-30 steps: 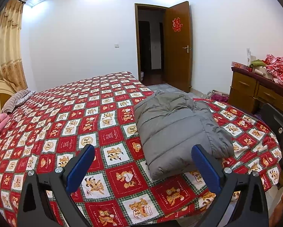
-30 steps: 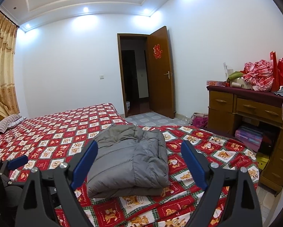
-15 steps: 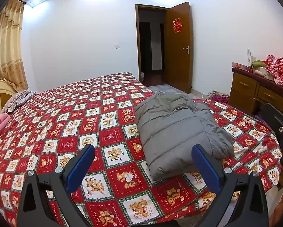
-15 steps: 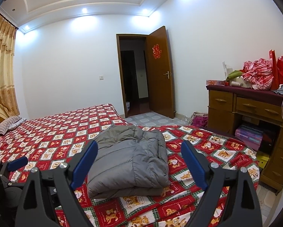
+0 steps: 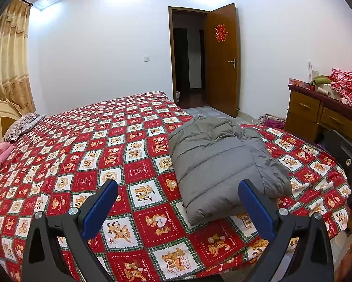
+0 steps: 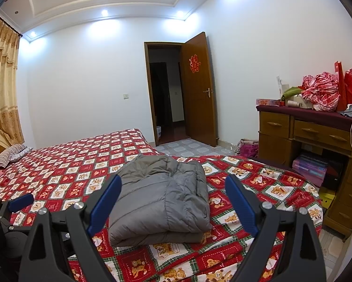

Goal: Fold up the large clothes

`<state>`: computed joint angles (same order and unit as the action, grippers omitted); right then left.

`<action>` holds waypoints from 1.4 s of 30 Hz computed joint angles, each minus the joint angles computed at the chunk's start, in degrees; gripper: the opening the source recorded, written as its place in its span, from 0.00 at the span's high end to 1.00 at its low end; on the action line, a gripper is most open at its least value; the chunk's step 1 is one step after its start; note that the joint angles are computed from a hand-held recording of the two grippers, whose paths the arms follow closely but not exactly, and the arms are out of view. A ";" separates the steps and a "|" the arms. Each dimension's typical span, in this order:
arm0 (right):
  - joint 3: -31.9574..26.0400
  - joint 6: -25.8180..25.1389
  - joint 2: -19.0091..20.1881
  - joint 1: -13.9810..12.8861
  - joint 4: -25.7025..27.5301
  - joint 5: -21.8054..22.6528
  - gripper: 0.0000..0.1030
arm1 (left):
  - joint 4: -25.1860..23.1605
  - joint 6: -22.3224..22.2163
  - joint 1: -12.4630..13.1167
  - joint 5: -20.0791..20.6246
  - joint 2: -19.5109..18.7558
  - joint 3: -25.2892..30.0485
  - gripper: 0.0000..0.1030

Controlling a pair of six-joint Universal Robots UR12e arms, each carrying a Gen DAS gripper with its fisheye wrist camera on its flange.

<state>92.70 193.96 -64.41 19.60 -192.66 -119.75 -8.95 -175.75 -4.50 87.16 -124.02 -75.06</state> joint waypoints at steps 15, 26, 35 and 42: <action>0.10 0.99 -0.09 0.26 -0.14 -0.81 0.11 | 2.81 0.33 -0.12 3.20 -0.39 0.33 0.01; 0.15 1.33 -0.12 0.37 0.05 -1.16 0.11 | 3.92 0.27 -0.11 3.35 -0.44 0.32 0.01; 0.06 1.59 -0.04 0.38 0.29 -1.12 0.11 | 5.86 -0.97 0.56 0.10 -0.21 -0.24 0.01; -0.20 1.40 0.13 0.94 0.81 -1.57 0.11 | 5.43 -0.78 0.48 0.33 -0.37 0.01 0.01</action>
<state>92.50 195.37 -64.28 20.55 -191.85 -121.31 -3.52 -176.53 -4.02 87.49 -124.38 -75.04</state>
